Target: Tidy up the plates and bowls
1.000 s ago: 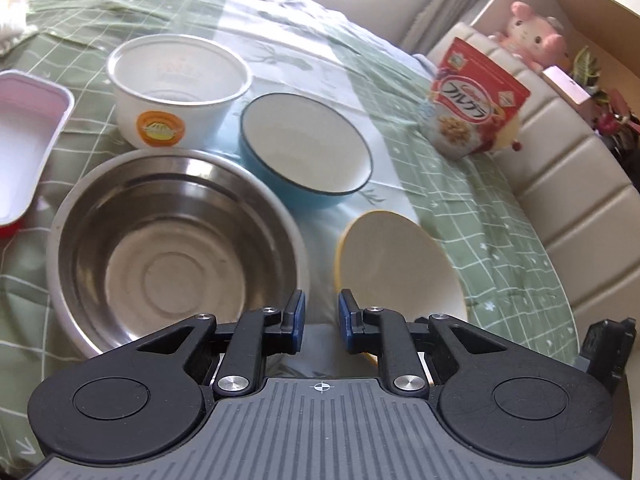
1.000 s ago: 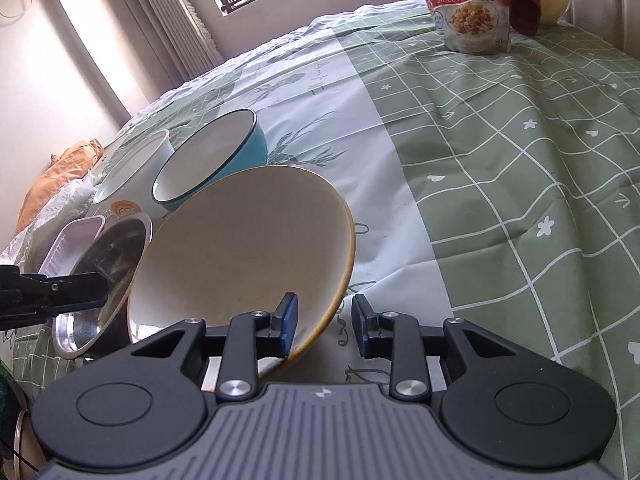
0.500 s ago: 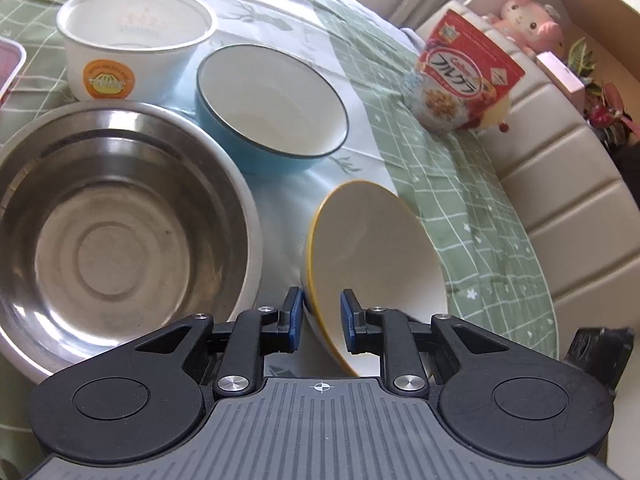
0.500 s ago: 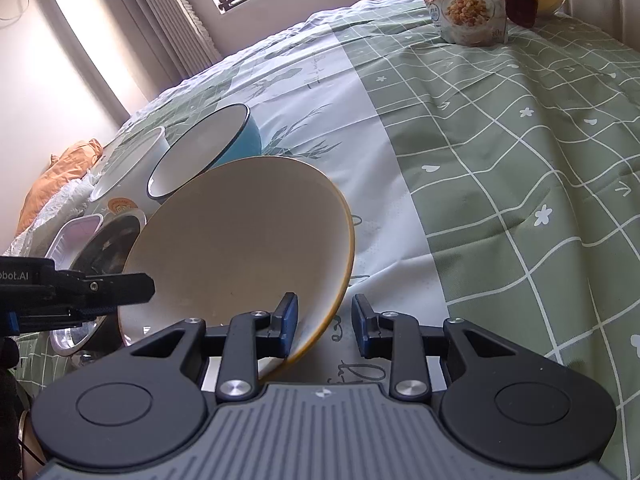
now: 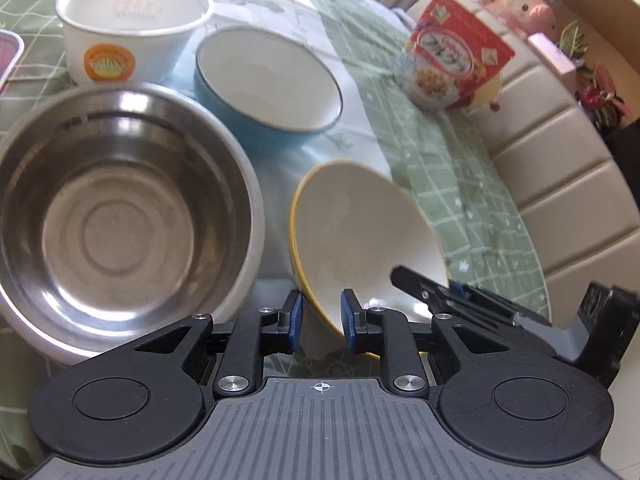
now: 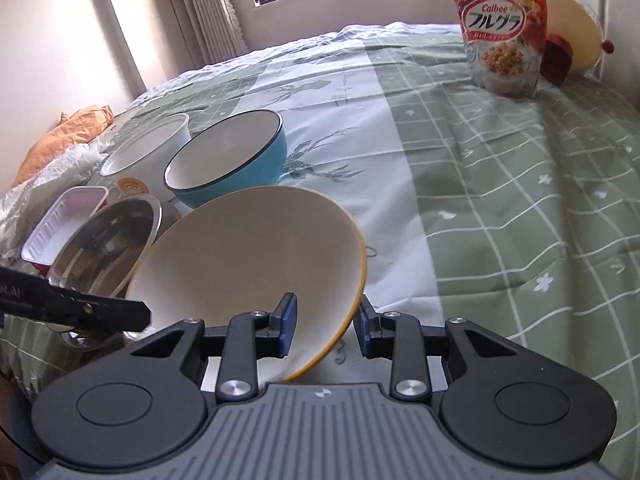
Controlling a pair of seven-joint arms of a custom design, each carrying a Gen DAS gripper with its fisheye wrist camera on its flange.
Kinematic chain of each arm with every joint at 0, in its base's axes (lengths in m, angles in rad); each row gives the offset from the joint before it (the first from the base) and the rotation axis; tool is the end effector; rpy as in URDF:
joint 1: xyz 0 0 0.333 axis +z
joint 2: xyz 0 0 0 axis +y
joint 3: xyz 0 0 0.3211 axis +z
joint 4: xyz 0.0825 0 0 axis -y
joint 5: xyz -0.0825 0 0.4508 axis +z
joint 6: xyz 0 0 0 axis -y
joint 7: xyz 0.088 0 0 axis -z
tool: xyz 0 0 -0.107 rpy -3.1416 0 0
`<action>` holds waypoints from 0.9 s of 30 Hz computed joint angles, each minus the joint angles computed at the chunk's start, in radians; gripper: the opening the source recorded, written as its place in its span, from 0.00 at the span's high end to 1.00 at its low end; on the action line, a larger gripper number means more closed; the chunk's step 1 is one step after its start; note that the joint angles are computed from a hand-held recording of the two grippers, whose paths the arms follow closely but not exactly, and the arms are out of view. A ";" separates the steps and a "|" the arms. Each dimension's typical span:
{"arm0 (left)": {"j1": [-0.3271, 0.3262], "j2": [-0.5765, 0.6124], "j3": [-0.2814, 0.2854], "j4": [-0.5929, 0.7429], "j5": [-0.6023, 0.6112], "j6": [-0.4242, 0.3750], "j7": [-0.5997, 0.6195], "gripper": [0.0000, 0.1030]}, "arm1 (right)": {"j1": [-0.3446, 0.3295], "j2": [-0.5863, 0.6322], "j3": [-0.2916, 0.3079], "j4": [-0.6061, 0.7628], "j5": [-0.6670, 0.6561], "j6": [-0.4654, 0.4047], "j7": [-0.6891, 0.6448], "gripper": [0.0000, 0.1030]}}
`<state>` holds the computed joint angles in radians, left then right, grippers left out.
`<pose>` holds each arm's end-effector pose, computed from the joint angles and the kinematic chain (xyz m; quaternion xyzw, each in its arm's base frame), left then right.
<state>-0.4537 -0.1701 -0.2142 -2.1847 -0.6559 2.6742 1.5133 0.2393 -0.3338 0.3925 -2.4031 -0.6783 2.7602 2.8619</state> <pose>0.4818 -0.3621 0.5063 0.6120 -0.6959 0.3695 0.0677 0.4195 0.3478 0.4686 -0.6213 0.6735 -0.2215 0.3336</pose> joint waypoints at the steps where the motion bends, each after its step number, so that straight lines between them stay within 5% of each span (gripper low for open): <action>1: 0.004 -0.004 0.004 -0.001 -0.006 0.023 0.002 0.78 | -0.015 -0.008 0.018 0.014 -0.030 -0.051 0.009 0.57; 2: 0.012 -0.004 0.004 0.002 0.009 0.042 -0.013 0.78 | -0.024 -0.014 0.026 0.024 -0.061 -0.082 0.019 0.45; 4: 0.049 0.006 -0.006 0.021 0.120 0.075 -0.101 0.78 | -0.029 -0.017 0.022 0.047 -0.104 -0.125 0.019 0.36; 8: 0.142 0.081 -0.031 0.114 0.470 0.075 -0.355 0.78 | 0.004 0.053 -0.017 0.149 -0.104 -0.244 -0.059 0.27; 10: 0.152 0.131 -0.021 0.166 0.492 0.073 -0.376 0.78 | 0.026 0.099 -0.041 0.199 -0.101 -0.265 -0.078 0.26; 15: 0.178 0.260 -0.026 0.297 0.521 0.030 -0.366 0.78 | 0.092 0.196 -0.141 0.287 0.020 -0.119 -0.186 0.19; 19: 0.206 0.346 -0.056 0.382 0.482 -0.015 -0.295 0.78 | 0.141 0.333 -0.221 0.395 0.411 -0.007 -0.442 0.19; 21: 0.213 0.379 -0.067 0.415 0.475 -0.027 -0.272 0.78 | 0.151 0.424 -0.238 0.486 0.536 -0.042 -0.502 0.24; 23: 0.216 0.413 -0.073 0.452 0.480 -0.042 -0.262 0.73 | 0.155 0.508 -0.248 0.573 0.652 -0.092 -0.571 0.45; 27: 0.218 0.481 -0.082 0.534 0.494 -0.107 -0.258 0.68 | 0.120 0.611 -0.222 0.665 0.944 -0.160 -0.755 0.63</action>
